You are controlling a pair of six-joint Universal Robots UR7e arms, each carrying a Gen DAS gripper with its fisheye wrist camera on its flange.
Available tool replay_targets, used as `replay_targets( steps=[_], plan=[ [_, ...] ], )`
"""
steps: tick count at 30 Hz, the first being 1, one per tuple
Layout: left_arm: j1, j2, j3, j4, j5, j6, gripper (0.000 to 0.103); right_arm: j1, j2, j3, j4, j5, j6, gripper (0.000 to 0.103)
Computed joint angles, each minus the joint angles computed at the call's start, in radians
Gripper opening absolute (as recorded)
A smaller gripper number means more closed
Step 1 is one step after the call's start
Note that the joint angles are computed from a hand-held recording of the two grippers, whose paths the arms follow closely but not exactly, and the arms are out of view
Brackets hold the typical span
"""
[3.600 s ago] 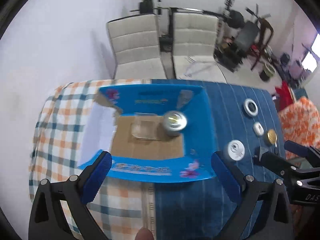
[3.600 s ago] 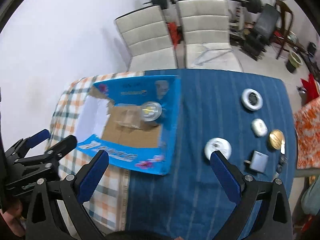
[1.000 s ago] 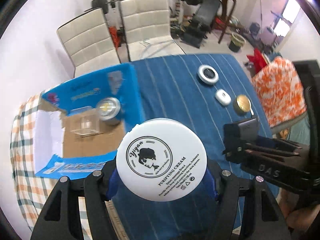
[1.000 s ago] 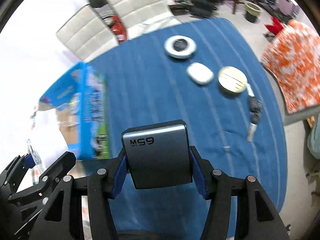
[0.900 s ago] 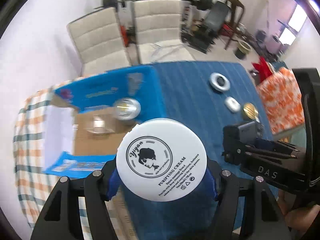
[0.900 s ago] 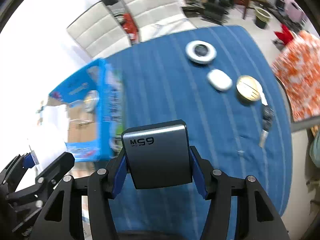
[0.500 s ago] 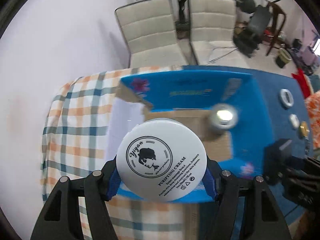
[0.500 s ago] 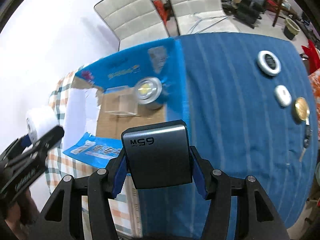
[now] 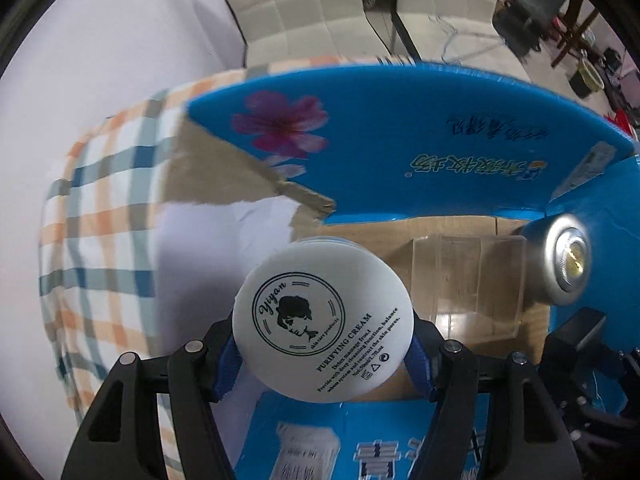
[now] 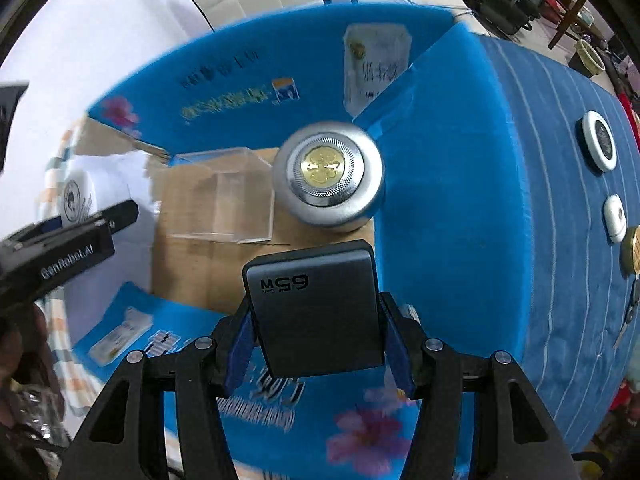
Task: Organize rigid objects
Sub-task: 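Lower the charger and cream jar into the blue box and release both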
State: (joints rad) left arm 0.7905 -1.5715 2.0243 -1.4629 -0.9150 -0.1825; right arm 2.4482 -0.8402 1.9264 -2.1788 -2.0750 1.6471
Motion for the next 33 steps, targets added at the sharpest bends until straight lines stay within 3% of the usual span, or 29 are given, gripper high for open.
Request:
replay_targets(
  steps=[9, 15, 26, 29, 31, 33],
  plan=[
    [0.074, 0.082, -0.022, -0.024, -0.099, 0.004, 0.065, -0.076, 0.034, 0.036, -0.059, 0.033, -0.039, 0.06],
    [0.115, 0.084, -0.025, -0.036, -0.141, -0.001, 0.065, -0.115, 0.051, 0.058, -0.116, 0.059, -0.061, 0.06],
    [0.111, 0.063, -0.033, 0.046, -0.148, -0.05, 0.066, -0.17, 0.061, 0.071, -0.156, 0.082, -0.09, 0.062],
    [0.088, 0.025, -0.025, 0.058, -0.162, -0.048, 0.078, -0.166, 0.055, 0.052, -0.121, 0.06, -0.088, 0.068],
    [0.063, -0.007, -0.019, 0.066, -0.166, -0.041, 0.094, -0.159, 0.047, 0.042, -0.1, 0.05, -0.094, 0.072],
    [0.023, -0.046, -0.008, 0.083, -0.133, -0.047, 0.102, -0.148, 0.042, 0.02, -0.056, 0.046, -0.096, 0.082]
  ],
)
